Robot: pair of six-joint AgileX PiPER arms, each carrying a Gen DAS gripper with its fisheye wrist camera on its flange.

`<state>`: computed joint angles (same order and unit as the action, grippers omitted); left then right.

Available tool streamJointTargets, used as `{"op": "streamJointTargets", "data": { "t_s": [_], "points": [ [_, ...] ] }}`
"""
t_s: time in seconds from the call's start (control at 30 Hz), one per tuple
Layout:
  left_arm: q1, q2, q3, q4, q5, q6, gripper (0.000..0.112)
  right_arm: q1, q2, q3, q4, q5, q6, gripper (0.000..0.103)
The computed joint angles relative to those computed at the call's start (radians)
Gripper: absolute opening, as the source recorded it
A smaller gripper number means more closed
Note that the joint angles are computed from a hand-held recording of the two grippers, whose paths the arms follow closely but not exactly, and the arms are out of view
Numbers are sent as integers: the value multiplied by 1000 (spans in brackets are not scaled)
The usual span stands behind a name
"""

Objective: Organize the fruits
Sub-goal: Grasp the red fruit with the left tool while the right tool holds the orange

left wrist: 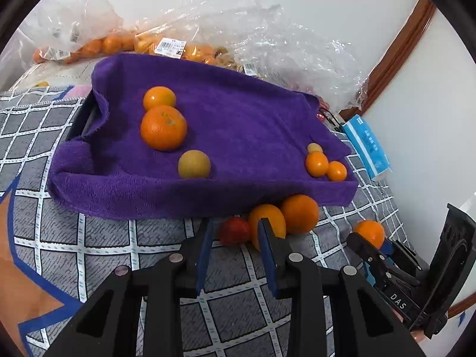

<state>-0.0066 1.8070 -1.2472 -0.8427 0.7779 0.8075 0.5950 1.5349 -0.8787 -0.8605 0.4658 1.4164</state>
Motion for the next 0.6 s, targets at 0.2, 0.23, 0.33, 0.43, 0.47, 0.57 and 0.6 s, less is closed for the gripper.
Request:
{"op": "streamJointTargets", "data": {
  "t_s": [0.2, 0.23, 0.33, 0.43, 0.47, 0.57, 0.6],
  "points": [
    [9, 25, -11, -28, 14, 19, 30, -4, 1, 0, 13, -3, -9, 42],
    [14, 32, -16, -35, 24, 24, 28, -6, 1, 1, 15, -5, -11, 42],
    [35, 47, -33, -44, 68, 16, 23, -12, 0, 3, 21, -13, -19, 42],
    [54, 17, -9, -53, 65, 42, 23, -14, -2, 8, 14, -17, -8, 42],
    [56, 0, 3, -42, 51, 44, 23, -15, -3, 8, 16, -18, -8, 42],
    [61, -56, 42, 22, -16, 31, 23, -16, -3, 9, 18, -17, -7, 42],
    [65, -74, 53, 58, -35, 12, 23, -16, -3, 9, 16, -15, -5, 42]
  ]
}}
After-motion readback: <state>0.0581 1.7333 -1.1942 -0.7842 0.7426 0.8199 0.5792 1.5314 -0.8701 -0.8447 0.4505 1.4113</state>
